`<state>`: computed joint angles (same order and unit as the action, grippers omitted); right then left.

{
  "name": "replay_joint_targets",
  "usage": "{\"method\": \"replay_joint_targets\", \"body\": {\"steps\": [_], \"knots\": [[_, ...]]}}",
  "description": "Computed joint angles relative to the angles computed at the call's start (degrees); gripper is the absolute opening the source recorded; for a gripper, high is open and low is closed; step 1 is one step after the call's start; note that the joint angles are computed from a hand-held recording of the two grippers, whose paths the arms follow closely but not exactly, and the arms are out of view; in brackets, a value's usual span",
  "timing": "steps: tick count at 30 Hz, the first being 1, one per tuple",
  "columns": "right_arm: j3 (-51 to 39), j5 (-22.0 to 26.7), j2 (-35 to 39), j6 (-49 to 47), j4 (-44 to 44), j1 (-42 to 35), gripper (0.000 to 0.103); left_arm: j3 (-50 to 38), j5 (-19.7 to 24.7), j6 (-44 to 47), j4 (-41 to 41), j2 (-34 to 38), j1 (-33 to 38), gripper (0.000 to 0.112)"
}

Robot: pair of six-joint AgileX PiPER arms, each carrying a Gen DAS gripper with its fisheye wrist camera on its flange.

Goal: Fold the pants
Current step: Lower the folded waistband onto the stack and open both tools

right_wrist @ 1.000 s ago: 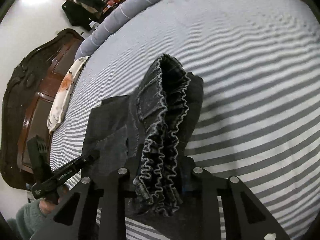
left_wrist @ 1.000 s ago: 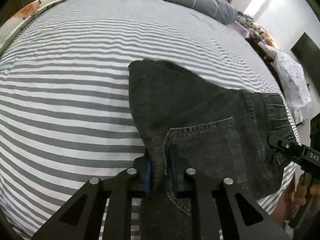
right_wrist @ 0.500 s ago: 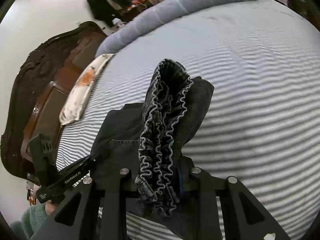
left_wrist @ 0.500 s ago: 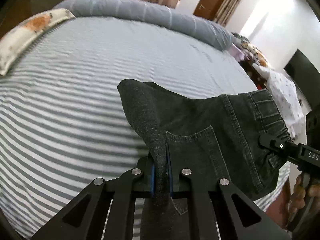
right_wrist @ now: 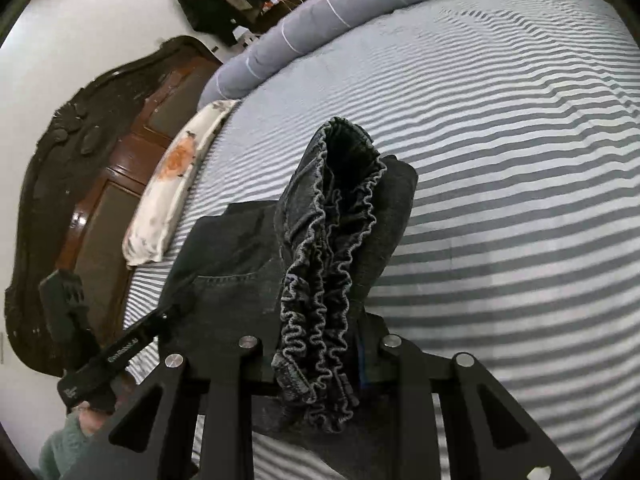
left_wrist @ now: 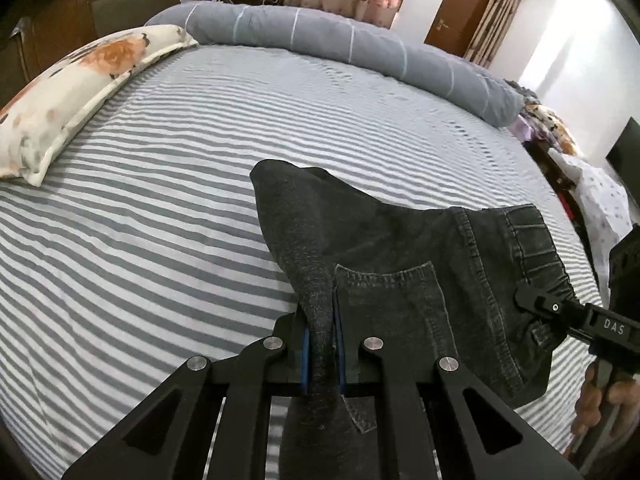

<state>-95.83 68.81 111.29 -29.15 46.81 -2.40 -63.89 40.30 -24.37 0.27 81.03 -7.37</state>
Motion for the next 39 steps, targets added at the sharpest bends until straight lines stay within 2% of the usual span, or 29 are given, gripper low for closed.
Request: {"method": "replay_joint_targets", "body": {"steps": [3, 6, 9, 13, 18, 21, 24, 27, 30, 33, 36, 38, 39], "knots": [[-0.44, -2.56, 2.01, 0.82, -3.22, 2.08, 0.025, 1.29, -1.02, 0.69, -0.18, 1.83, 0.60, 0.011], [2.57, -6.47, 1.56, 0.33, -6.31, 2.79, 0.034, 4.11, -1.95, -2.38, 4.07, 2.21, -0.30, 0.019], [6.11, -10.27, 0.36, -0.38, -8.95, 2.65, 0.046, 7.10, -2.92, -2.71, 3.37, 1.05, 0.27, 0.030], [11.66, -12.90, -2.58, -4.75, -7.48, 0.69, 0.055, 13.40, -5.56, -3.09, 3.39, -3.35, -0.02, 0.034], [18.28, -16.96, -6.60, -9.73, -7.77, -0.70, 0.059, 19.04, -7.15, -7.97, 6.64, -6.86, -2.38, 0.038], [19.05, -18.27, -6.96, -8.25, -9.02, -0.17, 0.059, 20.90, -8.43, -13.28, 10.65, -7.28, -4.05, 0.042], [19.29, -20.14, -7.24, -6.06, -11.92, 1.27, 0.060, 20.34, -7.76, -16.25, 12.15, -6.53, -4.47, 0.045], [18.48, -20.06, -8.12, -2.31, -14.13, 2.37, 0.061, 19.14, -5.32, -20.06, 14.32, -6.77, -5.75, 0.046], [19.22, -19.79, -11.10, -0.03, -14.41, 2.68, 0.061, 16.69, -0.06, -23.87, 18.32, -7.73, -8.75, 0.046], [20.64, -19.76, -15.84, 1.51, -16.36, 3.58, 0.061, 14.69, 5.83, -26.49, 21.86, -10.55, -13.13, 0.051], [21.73, -18.56, -20.75, 4.01, -18.43, 4.49, 0.062, 11.92, 13.91, -30.24, 26.31, -14.33, -19.77, 0.058], [22.42, -17.65, -24.19, 6.30, -20.68, 5.53, 0.066, 10.38, 18.51, -32.03, 28.67, -16.38, -23.64, 0.061], [23.44, -17.01, -26.95, 7.21, -21.55, 6.01, 0.068, 9.49, 21.00, -33.07, 29.79, -17.25, -25.75, 0.067]]}}
